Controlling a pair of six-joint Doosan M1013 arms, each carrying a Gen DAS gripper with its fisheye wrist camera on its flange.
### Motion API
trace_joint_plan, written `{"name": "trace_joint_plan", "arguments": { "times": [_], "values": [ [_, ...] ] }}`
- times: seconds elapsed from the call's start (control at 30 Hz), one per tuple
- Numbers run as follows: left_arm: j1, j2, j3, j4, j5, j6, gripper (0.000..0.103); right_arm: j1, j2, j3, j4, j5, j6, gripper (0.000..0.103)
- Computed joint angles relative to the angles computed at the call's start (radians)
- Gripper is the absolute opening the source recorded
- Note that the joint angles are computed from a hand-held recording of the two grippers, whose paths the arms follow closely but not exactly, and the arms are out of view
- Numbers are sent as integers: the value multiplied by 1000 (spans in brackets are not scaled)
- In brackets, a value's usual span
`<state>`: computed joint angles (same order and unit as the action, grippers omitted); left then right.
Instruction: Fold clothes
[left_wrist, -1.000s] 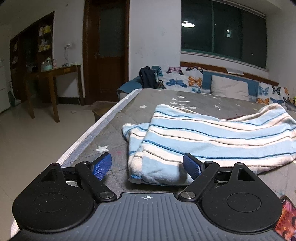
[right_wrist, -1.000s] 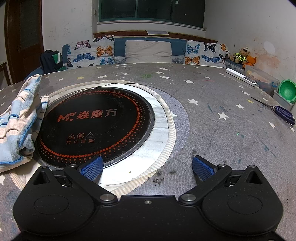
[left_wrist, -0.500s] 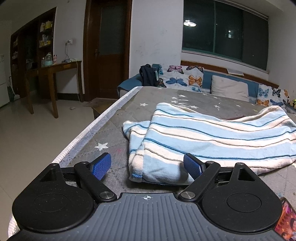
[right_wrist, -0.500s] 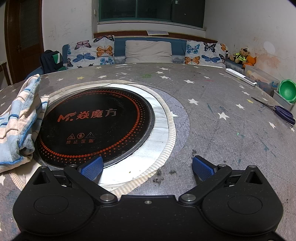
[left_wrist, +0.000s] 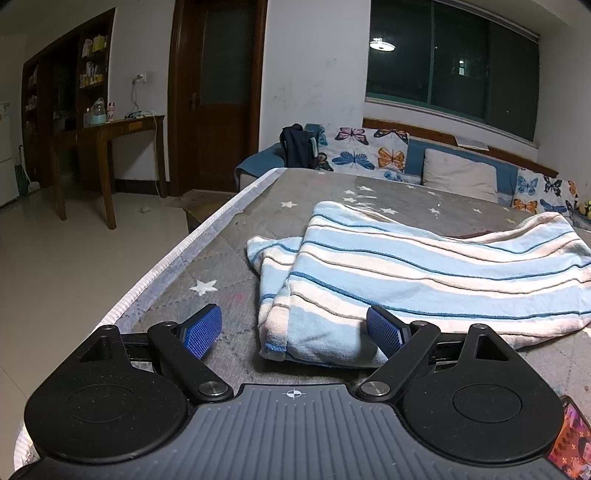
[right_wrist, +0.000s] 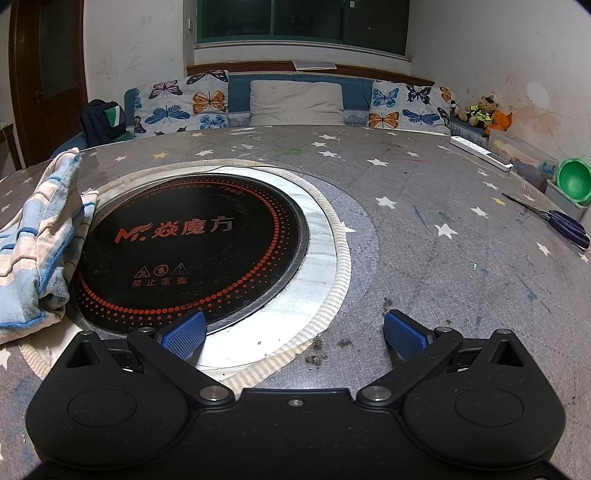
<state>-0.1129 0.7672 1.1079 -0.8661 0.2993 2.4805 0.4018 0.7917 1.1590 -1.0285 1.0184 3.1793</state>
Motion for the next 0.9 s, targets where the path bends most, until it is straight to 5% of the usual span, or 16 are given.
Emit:
{"name": "trace_joint_plan", "arguments": {
  "times": [0.53, 0.6, 0.9],
  "values": [
    [-26, 15, -30, 90, -5, -106, 86, 0, 0, 0, 0, 0, 0, 103],
    [2, 7, -6, 3, 1, -12, 86, 0, 0, 0, 0, 0, 0, 103],
    [2, 9, -8, 8, 3, -16, 86, -2, 2, -1, -1, -2, 0, 103]
  ]
}}
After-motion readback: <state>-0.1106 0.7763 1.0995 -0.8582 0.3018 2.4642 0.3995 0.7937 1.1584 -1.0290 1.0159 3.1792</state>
